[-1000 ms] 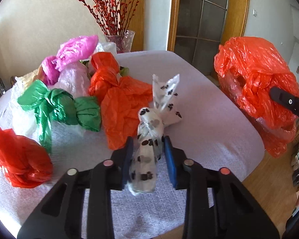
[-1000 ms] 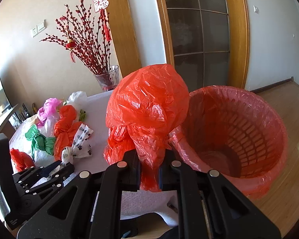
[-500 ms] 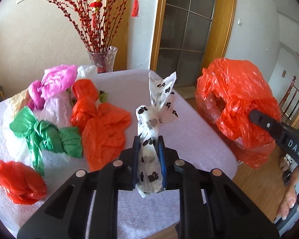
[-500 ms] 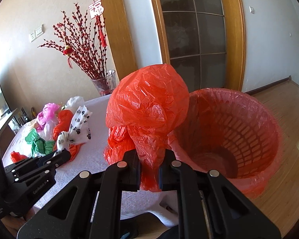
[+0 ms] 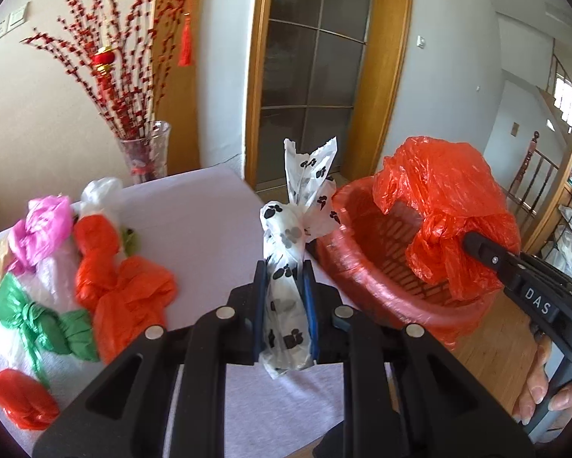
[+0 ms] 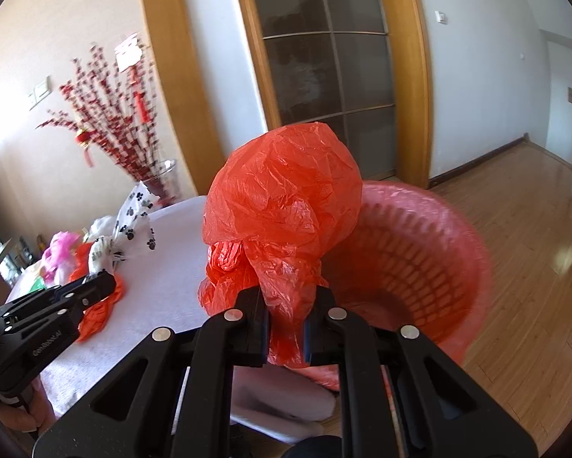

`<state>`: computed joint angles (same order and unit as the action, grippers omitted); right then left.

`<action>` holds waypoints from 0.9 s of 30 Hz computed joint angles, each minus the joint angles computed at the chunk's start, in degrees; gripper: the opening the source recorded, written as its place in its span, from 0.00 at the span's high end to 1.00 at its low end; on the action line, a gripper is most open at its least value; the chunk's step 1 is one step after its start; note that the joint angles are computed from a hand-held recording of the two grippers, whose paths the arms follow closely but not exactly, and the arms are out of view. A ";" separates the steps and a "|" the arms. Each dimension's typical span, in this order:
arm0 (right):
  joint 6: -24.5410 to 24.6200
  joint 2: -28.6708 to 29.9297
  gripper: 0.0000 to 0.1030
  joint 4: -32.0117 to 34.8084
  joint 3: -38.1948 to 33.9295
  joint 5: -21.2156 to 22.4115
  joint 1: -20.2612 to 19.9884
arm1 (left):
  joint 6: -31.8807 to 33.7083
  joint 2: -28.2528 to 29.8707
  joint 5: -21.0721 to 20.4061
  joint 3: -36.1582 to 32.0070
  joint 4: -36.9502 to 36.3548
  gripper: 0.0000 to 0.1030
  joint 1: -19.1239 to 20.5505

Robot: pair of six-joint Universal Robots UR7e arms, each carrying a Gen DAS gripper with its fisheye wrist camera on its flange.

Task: Collect trash
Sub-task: 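Carry both bags over the red basket and open both tools to drop them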

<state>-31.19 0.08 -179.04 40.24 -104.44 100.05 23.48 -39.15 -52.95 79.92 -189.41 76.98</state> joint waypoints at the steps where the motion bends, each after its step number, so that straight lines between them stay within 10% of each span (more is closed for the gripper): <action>1: 0.22 -0.01 0.88 -0.14 -0.17 -0.23 -0.13 | -0.03 0.31 -0.56 -0.41 0.51 0.82 -0.16; 27: 7.41 4.98 0.76 7.59 -16.96 -3.04 -3.70 | -3.35 15.76 -10.43 -28.26 25.09 0.77 -0.34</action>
<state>-23.78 5.07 -171.45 23.28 -107.48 96.36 20.13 -23.39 -63.38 51.66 -164.32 76.64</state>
